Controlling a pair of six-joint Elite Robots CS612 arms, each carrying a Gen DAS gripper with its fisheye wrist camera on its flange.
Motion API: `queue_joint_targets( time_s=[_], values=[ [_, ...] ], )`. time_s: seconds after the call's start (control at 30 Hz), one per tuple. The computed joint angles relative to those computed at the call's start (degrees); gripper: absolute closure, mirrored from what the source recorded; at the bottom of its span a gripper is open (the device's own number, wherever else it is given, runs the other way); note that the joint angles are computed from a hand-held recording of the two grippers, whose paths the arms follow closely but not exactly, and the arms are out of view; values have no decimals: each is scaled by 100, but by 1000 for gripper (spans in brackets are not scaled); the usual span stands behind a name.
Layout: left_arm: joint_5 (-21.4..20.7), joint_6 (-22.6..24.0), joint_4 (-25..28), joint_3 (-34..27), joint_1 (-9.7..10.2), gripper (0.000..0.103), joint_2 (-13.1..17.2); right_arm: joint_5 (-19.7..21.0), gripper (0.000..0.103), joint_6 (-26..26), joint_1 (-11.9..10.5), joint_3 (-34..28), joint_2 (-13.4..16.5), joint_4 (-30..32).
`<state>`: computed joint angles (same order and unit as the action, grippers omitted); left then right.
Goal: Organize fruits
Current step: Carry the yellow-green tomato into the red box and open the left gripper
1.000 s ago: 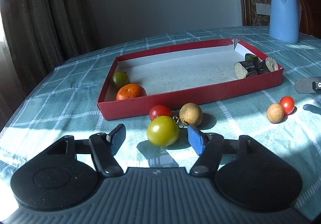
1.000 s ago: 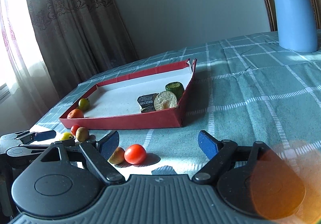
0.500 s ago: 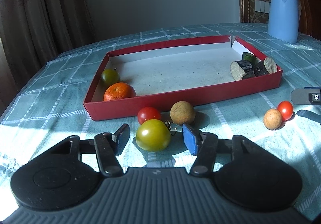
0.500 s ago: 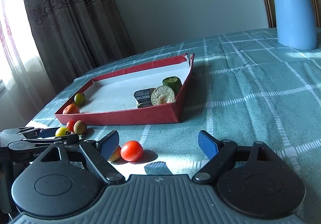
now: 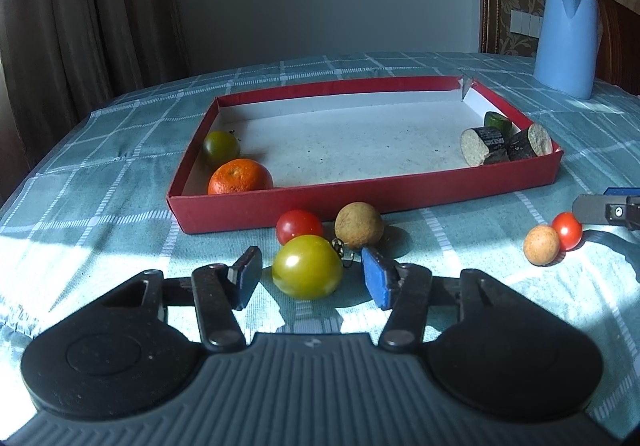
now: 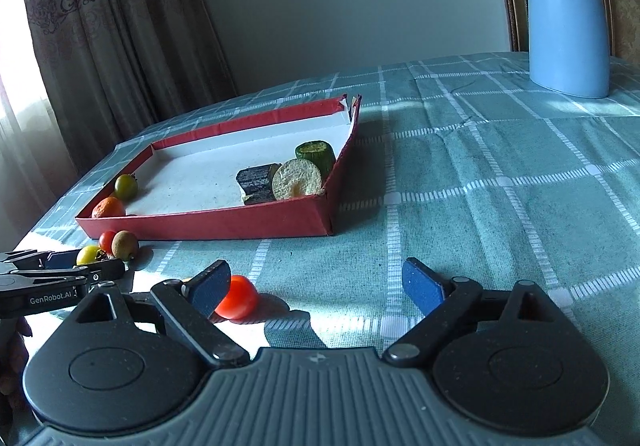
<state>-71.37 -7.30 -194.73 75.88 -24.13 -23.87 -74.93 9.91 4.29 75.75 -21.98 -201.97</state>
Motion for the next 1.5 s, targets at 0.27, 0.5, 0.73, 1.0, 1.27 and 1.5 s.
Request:
queue_joint_targets(
  time_s=[0.27, 0.5, 0.73, 1.0, 1.27, 1.5],
  values=[
    [94, 28, -35, -2, -20, 69, 10, 34, 10, 28, -9, 4, 1, -9],
    [543, 89, -34, -9, -96, 70, 26, 55, 10, 49, -15, 4, 1, -17],
    [995, 182, -350, 16, -172, 70, 68, 66, 10, 61, -17, 1, 3, -22],
    [1286, 391, -1013, 45, -234, 70, 104, 79, 10, 75, -20, 3, 3, -30],
    [1114, 69, -460, -571, -149, 70, 190, 142, 9, 70, -26, 1, 4, -27],
    [884, -600, 1122, -1431, -15, 70, 415, 192, 8, 107, -35, -18, 18, -35]
  ],
)
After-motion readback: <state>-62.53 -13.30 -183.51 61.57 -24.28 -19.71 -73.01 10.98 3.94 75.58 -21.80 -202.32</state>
